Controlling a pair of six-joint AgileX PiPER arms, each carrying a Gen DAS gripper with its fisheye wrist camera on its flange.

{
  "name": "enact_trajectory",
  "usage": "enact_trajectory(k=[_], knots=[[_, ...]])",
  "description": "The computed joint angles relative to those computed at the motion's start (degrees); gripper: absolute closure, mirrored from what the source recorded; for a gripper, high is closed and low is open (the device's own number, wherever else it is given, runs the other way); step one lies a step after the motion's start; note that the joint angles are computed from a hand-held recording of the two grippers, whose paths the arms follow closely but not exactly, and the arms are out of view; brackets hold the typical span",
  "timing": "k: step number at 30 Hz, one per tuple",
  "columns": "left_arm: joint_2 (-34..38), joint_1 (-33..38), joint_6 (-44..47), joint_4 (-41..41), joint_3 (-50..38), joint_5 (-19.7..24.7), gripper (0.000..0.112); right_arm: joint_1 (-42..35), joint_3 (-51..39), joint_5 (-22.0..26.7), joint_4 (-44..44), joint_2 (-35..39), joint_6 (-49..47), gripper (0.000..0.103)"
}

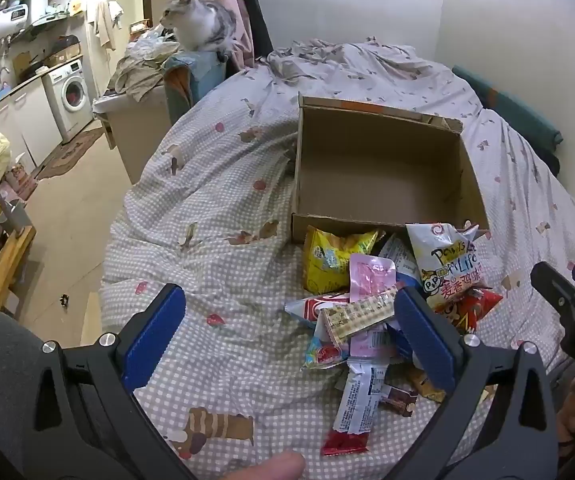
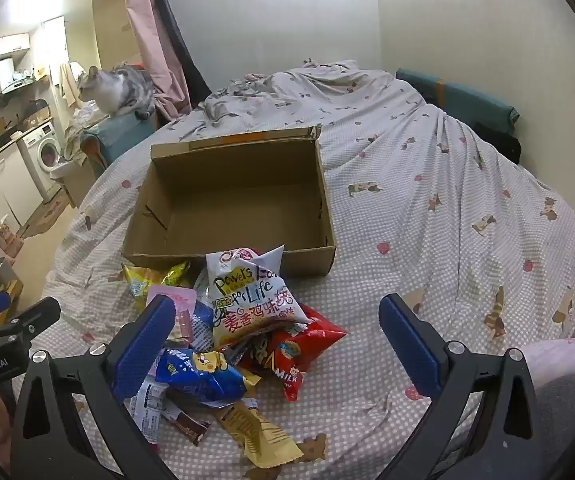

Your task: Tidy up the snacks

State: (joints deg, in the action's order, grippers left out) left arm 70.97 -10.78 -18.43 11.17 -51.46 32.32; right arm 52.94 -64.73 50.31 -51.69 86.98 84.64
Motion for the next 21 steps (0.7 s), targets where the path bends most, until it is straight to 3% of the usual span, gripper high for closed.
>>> enact_trajectory(k=[21], knots=[[-0.03, -0.58, -0.71, 0.92, -0.61, 0.19, 0.009, -0.23, 0.64, -0.05, -0.20, -0.33, 0.35, 0.000]])
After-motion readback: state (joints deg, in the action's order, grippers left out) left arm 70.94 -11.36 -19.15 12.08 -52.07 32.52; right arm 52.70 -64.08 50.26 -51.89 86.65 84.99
